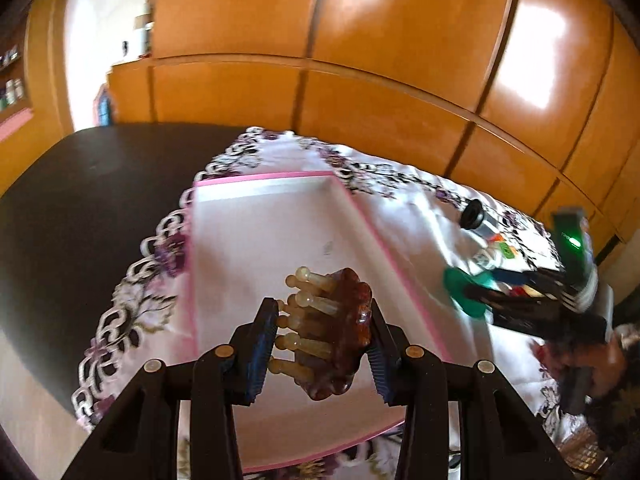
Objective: Organize rigid objects
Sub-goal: 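Carry the claw clip into the pink tray with left gripper while right grasps green holder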
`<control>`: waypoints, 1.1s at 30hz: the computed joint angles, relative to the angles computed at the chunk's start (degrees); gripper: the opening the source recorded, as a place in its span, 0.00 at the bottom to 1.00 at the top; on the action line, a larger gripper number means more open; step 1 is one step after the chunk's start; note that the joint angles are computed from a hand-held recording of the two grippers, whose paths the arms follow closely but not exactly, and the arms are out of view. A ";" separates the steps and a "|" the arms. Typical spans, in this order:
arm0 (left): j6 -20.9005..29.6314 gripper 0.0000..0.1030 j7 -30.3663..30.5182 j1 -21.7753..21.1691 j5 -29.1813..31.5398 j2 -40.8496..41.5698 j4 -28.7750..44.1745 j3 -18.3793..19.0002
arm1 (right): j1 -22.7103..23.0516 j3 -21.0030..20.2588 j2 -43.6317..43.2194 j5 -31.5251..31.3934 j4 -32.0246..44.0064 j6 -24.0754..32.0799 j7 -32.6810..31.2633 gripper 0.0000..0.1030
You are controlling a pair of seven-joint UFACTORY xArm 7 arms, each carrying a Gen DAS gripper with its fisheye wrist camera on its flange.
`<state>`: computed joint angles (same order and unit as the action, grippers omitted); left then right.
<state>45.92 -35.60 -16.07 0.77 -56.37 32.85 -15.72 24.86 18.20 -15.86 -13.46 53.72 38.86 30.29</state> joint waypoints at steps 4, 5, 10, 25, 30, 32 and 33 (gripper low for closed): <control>1.85 0.41 -0.95 0.81 0.10 -2.70 -1.50 0.57 | 1.07 -0.63 -2.34 2.46 -3.06 -0.42 -2.95 0.58; 2.09 0.41 -1.19 0.90 -0.08 -3.09 -1.80 0.75 | 1.03 -0.69 -2.92 2.74 -3.88 -1.11 -3.01 0.58; 2.90 0.41 -1.88 1.01 -1.52 -3.51 -2.39 1.80 | 0.53 -0.28 -3.56 3.00 -4.85 -2.49 -3.10 0.58; -3.80 0.41 1.77 5.95 1.69 10.83 3.16 4.18 | 0.17 -0.09 -4.25 3.98 -5.87 -4.01 -4.28 0.58; -6.02 0.41 3.26 8.34 4.27 18.67 6.62 4.62 | 0.12 0.00 -4.11 3.70 -5.70 -3.87 -4.28 0.58; -6.66 0.41 2.85 9.62 5.67 21.57 7.65 4.42 | 0.13 0.00 -4.13 3.65 -5.71 -3.86 -4.28 0.58; -7.22 0.41 2.61 10.34 6.70 23.00 8.13 4.25 | 0.11 0.03 -4.13 3.57 -5.71 -3.86 -4.27 0.58</control>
